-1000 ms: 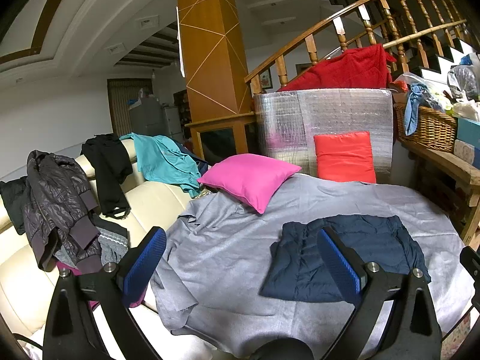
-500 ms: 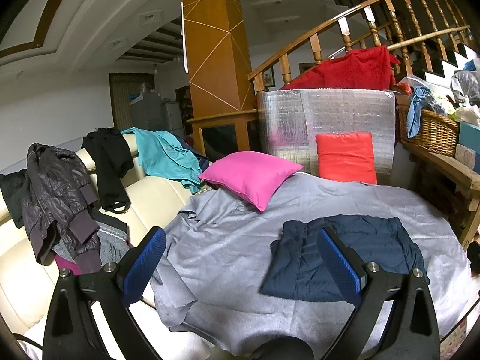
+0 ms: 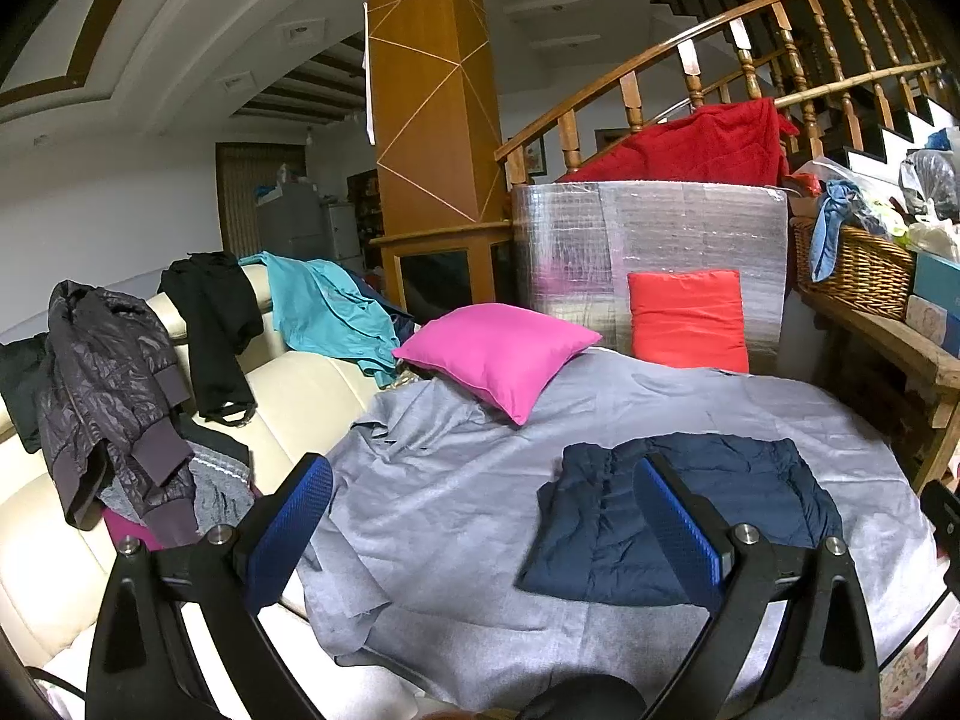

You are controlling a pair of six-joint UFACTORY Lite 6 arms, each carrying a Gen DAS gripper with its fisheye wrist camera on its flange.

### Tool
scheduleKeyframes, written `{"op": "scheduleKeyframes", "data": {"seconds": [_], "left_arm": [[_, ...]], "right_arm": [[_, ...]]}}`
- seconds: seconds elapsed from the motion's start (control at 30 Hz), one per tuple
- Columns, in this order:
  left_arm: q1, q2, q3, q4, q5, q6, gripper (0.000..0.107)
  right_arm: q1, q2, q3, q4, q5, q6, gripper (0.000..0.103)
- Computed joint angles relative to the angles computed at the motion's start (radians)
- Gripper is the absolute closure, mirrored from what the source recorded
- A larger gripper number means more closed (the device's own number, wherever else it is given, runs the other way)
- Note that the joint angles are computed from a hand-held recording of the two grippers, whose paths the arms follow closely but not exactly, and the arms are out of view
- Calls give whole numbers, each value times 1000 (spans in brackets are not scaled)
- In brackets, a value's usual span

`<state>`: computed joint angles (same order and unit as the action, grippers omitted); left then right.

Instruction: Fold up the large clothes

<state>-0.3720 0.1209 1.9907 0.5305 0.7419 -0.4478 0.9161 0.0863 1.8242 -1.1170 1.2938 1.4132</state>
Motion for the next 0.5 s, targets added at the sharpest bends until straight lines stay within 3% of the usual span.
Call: {"op": "scheduleKeyframes", "data": {"seconds": [0.5], "left_arm": [[-3, 262, 305, -111, 86, 97, 7]], "right_arm": [[-211, -21, -35, 68, -153, -55, 20]]}}
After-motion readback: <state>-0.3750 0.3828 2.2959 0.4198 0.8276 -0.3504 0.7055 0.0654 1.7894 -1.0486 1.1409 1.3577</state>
